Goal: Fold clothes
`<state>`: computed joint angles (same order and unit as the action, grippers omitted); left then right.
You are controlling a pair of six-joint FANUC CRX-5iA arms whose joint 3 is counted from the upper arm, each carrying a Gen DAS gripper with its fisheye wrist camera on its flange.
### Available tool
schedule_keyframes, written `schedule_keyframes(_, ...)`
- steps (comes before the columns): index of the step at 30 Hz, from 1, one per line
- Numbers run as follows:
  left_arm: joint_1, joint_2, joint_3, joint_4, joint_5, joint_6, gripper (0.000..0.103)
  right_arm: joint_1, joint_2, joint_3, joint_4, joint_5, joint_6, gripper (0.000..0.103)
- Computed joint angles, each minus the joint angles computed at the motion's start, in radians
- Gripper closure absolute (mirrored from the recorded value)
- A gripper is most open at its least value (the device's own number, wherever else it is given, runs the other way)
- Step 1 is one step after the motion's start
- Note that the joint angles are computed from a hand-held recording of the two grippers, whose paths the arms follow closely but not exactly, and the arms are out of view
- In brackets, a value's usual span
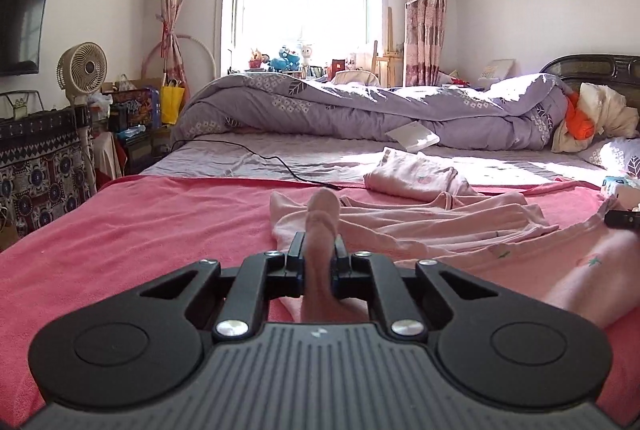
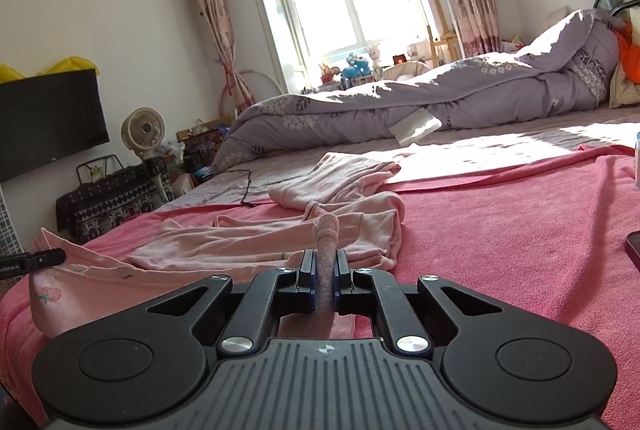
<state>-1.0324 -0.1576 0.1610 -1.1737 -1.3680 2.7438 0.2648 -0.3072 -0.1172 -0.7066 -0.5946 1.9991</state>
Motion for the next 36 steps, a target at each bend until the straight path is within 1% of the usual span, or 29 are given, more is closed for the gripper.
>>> schedule_keyframes(2,-0.01,0.006,0.009,-0.025,-0.015,0.02,0.092,-0.006,-0.01,0.005,-0.015,0.005,0.014,0.094)
schedule_keyframes(5,-0.027,0.015,0.02,-0.078,-0.035,0.058,0.092,0.013,-0.019,0.008,0.008,0.041,0.007,0.094)
schedule_keyframes(8,-0.003,0.039,0.056,-0.122,-0.036,0.035,0.092,0.054,-0.006,0.022,0.085,0.091,-0.021,0.094)
schedule_keyframes(10,0.039,0.066,0.094,-0.151,-0.025,0.006,0.092,0.074,0.029,0.057,0.125,0.123,-0.03,0.094)
schedule_keyframes(12,0.1,0.101,0.139,-0.164,-0.007,-0.01,0.092,0.093,0.08,0.102,0.166,0.173,-0.047,0.094)
schedule_keyframes(14,0.167,0.141,0.184,-0.158,0.005,-0.009,0.092,0.103,0.15,0.165,0.198,0.202,-0.07,0.094)
schedule_keyframes(15,0.206,0.161,0.205,-0.14,0.017,-0.005,0.092,0.116,0.19,0.188,0.252,0.217,-0.117,0.094)
schedule_keyframes(16,0.255,0.175,0.218,-0.096,0.041,-0.003,0.092,0.128,0.229,0.21,0.313,0.224,-0.172,0.094)
schedule_keyframes(18,0.354,0.177,0.211,0.052,0.105,-0.026,0.092,0.145,0.311,0.262,0.425,0.226,-0.273,0.094)
schedule_keyframes(19,0.399,0.165,0.19,0.138,0.143,-0.043,0.092,0.144,0.357,0.302,0.457,0.17,-0.313,0.094)
schedule_keyframes(21,0.453,0.112,0.107,0.271,0.235,-0.057,0.088,0.116,0.406,0.352,0.392,0.048,-0.295,0.094)
schedule_keyframes(22,0.471,0.074,0.051,0.33,0.29,-0.063,0.082,0.096,0.411,0.356,0.339,0.004,-0.267,0.094)
schedule_keyframes(23,0.492,0.04,0.004,0.39,0.344,-0.083,0.064,0.075,0.414,0.356,0.286,-0.036,-0.238,0.094)
schedule_keyframes(25,0.53,-0.015,-0.07,0.499,0.441,-0.141,0.045,0.015,0.395,0.348,0.14,-0.102,-0.195,0.094)
schedule_keyframes(26,0.537,-0.029,-0.088,0.523,0.472,-0.155,0.039,-0.013,0.381,0.344,0.077,-0.119,-0.17,0.094)
schedule_keyframes(27,0.542,-0.036,-0.099,0.541,0.496,-0.168,0.036,-0.028,0.365,0.335,0.048,-0.131,-0.149,0.094)
schedule_keyframes(28,0.547,-0.035,-0.101,0.558,0.509,-0.183,0.025,-0.04,0.347,0.324,0.028,-0.141,-0.129,0.094)
schedule_keyframes(29,0.551,-0.026,-0.096,0.574,0.512,-0.198,0.016,-0.046,0.333,0.314,0.02,-0.155,-0.112,0.094)
schedule_keyframes(30,0.558,-0.015,-0.09,0.594,0.511,-0.211,0.014,-0.049,0.319,0.304,0.017,-0.17,-0.098,0.094)
schedule_keyframes(33,0.61,0.048,-0.062,0.73,0.49,-0.27,0.016,-0.048,0.298,0.293,0.032,-0.203,-0.083,0.094)
schedule_keyframes(34,0.613,0.055,-0.066,0.745,0.498,-0.27,0.019,-0.045,0.291,0.285,0.038,-0.207,-0.084,0.094)
schedule_keyframes(35,0.602,0.058,-0.066,0.733,0.504,-0.261,0.029,-0.048,0.29,0.284,0.034,-0.213,-0.081,0.094)
schedule_keyframes(36,0.584,0.064,-0.056,0.705,0.492,-0.246,0.035,-0.05,0.288,0.281,0.035,-0.214,-0.082,0.094)
